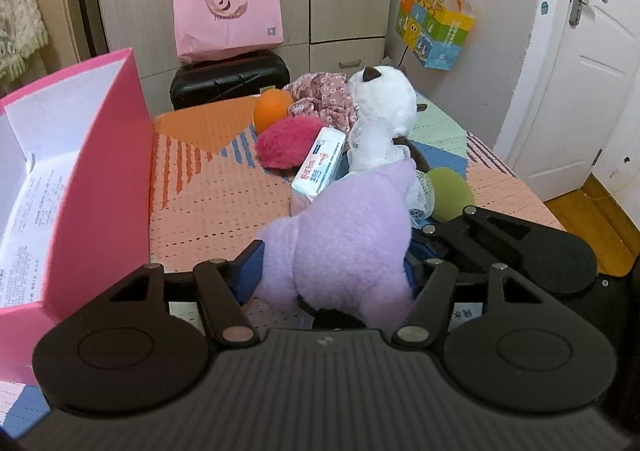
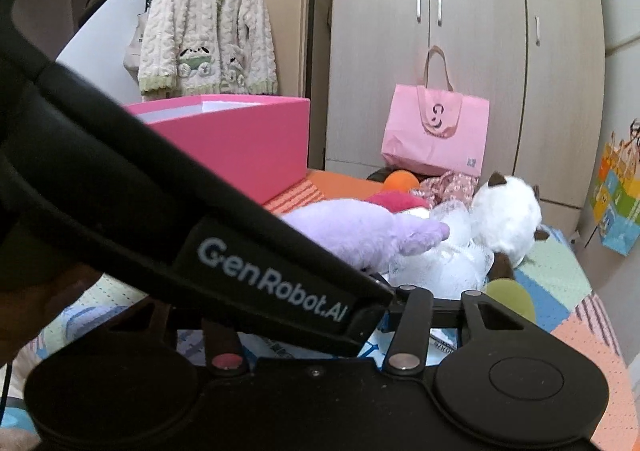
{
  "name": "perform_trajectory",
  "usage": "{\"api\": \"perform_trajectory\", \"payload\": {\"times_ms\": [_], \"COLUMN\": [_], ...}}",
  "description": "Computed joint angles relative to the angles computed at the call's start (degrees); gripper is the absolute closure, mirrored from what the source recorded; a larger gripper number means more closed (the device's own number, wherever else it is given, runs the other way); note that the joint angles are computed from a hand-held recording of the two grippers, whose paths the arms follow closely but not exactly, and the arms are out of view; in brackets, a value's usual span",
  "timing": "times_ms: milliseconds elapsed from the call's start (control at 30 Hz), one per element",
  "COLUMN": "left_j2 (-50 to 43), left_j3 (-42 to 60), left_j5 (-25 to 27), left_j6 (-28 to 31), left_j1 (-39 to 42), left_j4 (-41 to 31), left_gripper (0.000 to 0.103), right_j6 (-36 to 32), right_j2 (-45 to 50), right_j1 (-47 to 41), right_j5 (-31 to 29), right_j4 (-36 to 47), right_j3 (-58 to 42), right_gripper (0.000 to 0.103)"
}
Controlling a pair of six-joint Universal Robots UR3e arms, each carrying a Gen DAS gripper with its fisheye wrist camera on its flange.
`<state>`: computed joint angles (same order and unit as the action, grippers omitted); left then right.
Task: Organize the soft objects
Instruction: 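Lift the lilac plush with the left gripper and carry it over the pink box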
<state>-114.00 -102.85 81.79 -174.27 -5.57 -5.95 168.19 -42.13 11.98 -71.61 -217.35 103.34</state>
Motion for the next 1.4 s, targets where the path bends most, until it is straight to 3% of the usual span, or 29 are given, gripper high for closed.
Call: {"api": "perform_trajectory", "payload": {"times_ms": [333,667,867,1133,1267,1400], "left_j2": [9.13,24.96,35.46,43.57,41.00,33.57], "left_j3": [-4.80,-12.51,-15.04,-11.41,-5.66,0.73], "left_j5": [-1.93,-4.87,-6.80,-9.33,-12.16,-11.37], "left_j6": [1.64,3.98,6.53,12.57,15.21,15.22], "left_j1": [1.77,6.58,12.06,21.10,25.78,26.93], "left_j4": [-4.79,-16.44,-28.38,-40.66,-43.97,-40.95], "left_gripper": [0.039,0.039,0.040,0.041,0.041,0.041], "right_j6": [-3.91,-3.85,-2.62,-2.19,-3.64,-5.69], "right_j2": [-7.39,-18.50,-24.32,-25.79,-21.84,-12.62], "right_j1": [2.04,4.70,9.25,13.99,13.86,13.02], "right_j5": [-0.78,0.77,0.29,1.02,3.46,6.63], "right_j4": [-1.66,8.77,17.35,30.33,36.90,41.54], "right_j3": [7.72,12.25,12.60,2.56,-8.73,-24.51], "right_gripper": [0.048,0.049,0.049,0.050,0.049,0.049]}}
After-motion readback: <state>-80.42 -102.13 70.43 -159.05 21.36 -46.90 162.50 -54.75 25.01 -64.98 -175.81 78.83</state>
